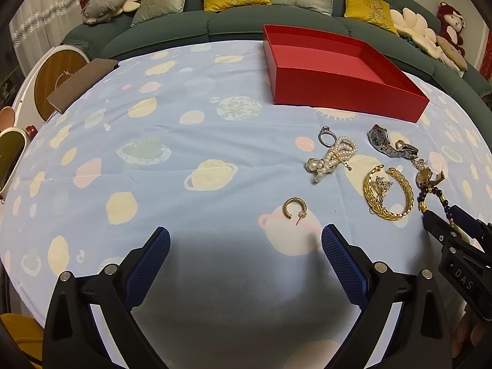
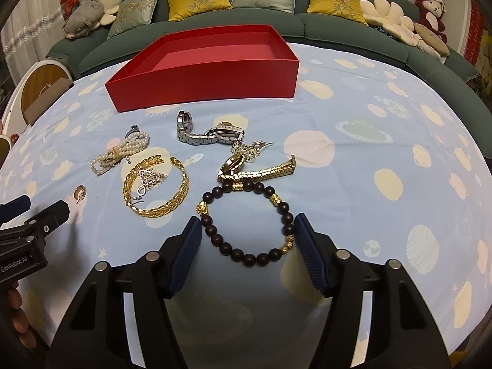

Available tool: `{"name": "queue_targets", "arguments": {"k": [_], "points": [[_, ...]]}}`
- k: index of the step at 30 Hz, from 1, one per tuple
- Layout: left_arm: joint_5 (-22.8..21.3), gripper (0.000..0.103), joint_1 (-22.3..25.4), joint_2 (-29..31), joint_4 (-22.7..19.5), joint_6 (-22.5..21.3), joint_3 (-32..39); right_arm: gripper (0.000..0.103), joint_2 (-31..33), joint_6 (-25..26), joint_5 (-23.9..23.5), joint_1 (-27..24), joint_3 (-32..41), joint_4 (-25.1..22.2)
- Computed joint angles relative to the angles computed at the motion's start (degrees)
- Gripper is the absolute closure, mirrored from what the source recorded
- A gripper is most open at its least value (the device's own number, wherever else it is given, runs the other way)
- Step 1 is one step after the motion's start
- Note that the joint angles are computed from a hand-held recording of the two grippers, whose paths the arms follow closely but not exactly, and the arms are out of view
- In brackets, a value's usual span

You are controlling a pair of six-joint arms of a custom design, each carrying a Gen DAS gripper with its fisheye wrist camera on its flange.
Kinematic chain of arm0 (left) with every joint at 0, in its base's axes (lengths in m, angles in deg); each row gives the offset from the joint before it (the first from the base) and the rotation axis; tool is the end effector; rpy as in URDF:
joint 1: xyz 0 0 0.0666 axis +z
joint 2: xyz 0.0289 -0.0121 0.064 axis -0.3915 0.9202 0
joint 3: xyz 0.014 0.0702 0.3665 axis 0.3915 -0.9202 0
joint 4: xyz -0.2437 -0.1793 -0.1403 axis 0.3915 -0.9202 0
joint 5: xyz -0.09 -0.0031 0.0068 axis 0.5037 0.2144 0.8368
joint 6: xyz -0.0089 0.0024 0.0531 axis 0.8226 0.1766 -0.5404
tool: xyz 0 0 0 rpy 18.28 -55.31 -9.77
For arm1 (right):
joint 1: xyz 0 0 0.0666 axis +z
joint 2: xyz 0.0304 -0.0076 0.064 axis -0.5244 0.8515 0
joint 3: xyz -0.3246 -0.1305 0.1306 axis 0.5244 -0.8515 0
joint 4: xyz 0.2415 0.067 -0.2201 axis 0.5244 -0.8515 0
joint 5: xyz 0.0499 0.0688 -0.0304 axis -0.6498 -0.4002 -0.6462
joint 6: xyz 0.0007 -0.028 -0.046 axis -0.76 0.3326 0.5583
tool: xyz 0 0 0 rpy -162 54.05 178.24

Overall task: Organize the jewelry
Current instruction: 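Reach the right tool to the black bead bracelet and grasp it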

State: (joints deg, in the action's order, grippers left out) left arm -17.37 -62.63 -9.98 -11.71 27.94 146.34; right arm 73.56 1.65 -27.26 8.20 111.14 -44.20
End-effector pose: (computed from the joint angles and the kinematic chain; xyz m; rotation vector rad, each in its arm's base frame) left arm 0.2893 -0.2192 0.4102 -0.2602 2.5456 0.1131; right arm 0.3401 0.2705 0.3805 -0.2290 2.4935 0.1107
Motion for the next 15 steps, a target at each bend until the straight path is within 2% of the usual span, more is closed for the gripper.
{"name": "queue_targets", "arguments": {"k": [2, 6, 12, 13, 15], "points": [[0.4, 0.007, 0.1, 0.1, 0.4, 0.0, 0.1, 0.056, -0.2, -0.1, -0.2, -0.2, -0.2, 0.2], [0.1, 0.007, 0.2, 0.7, 1.2, -0.4, 0.9, 0.087, -0.8, -0.3, -0.9, -0.7, -0.6, 0.6], [0.6, 0.007, 1.1, 1.8, 3.2, -1.4, 2.1, 0.089, -2.2, -1.0, -2.8, -1.3, -1.6, 1.2], [0.6, 0.008, 1.2, 2.0, 4.1, -2.0, 2.3, 0.098, -2.6, -1.0, -3.0, -1.3, -1.8, 1.4], [0.6, 0.014, 1.5, 2.7, 5.2, -3.4, 3.0, 0.097, -3.6, -0.9, -3.7, -1.3, -2.2, 2.0]]}}
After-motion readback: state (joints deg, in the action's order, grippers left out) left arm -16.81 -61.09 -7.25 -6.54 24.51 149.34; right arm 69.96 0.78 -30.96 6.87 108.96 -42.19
